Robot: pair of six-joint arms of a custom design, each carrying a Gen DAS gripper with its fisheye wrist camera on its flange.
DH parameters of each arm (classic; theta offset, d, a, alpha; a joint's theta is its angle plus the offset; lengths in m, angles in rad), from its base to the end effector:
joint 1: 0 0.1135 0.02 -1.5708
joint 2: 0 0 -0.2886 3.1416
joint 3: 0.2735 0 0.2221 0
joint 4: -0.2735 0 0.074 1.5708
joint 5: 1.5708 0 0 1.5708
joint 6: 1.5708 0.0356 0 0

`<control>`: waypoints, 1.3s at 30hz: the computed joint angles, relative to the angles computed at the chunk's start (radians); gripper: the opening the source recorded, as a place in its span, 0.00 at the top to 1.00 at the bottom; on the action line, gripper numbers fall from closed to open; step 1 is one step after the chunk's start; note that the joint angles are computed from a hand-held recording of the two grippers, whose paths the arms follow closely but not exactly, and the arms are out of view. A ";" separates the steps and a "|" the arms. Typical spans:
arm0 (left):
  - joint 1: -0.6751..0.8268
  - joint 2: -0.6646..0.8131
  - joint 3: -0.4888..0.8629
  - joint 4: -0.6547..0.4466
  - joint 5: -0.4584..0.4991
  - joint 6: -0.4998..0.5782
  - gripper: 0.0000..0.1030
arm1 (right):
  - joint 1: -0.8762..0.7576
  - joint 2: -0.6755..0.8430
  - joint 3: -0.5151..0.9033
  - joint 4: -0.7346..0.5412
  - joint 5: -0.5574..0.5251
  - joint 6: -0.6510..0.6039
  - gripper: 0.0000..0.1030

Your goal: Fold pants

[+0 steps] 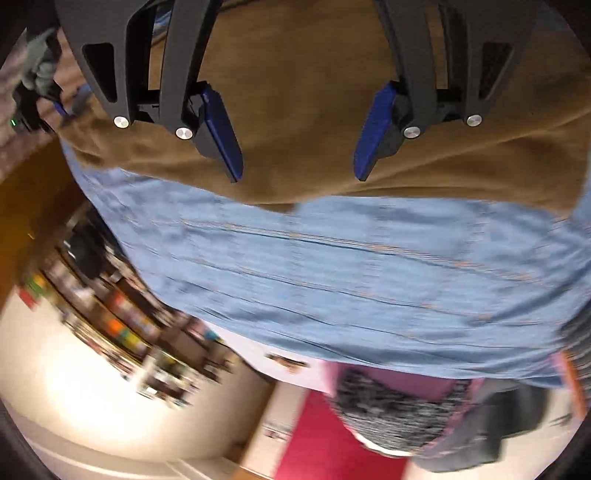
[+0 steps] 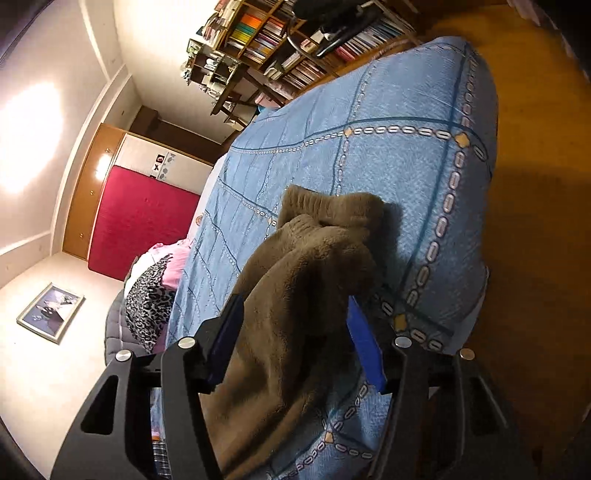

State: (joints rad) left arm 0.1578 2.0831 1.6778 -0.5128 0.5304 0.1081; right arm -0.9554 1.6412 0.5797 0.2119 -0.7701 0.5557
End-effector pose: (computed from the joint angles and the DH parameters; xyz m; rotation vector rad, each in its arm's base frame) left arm 0.4425 0.0522 0.2527 0.1596 2.3845 -0.5339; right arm 0.1719 -0.2002 0.1692 1.2659 1.8350 0.7104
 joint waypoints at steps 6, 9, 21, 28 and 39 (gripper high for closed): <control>-0.115 0.057 0.023 -0.032 0.026 0.028 0.39 | 0.029 0.093 0.057 -0.018 -0.004 0.109 0.34; -0.155 0.094 0.037 -0.080 0.022 0.075 0.39 | 0.069 0.082 0.087 -0.039 0.036 0.118 0.34; -0.218 0.145 -0.019 -0.126 -0.054 0.163 0.38 | 0.280 -0.259 0.043 0.093 0.359 -0.223 0.91; -0.218 0.135 -0.024 -0.166 -0.068 0.225 0.36 | 0.092 -0.155 0.012 -0.068 0.187 -0.311 0.90; -0.224 0.103 -0.076 -0.197 -0.107 0.329 0.35 | 0.149 -0.001 0.250 -0.168 0.242 -0.278 0.53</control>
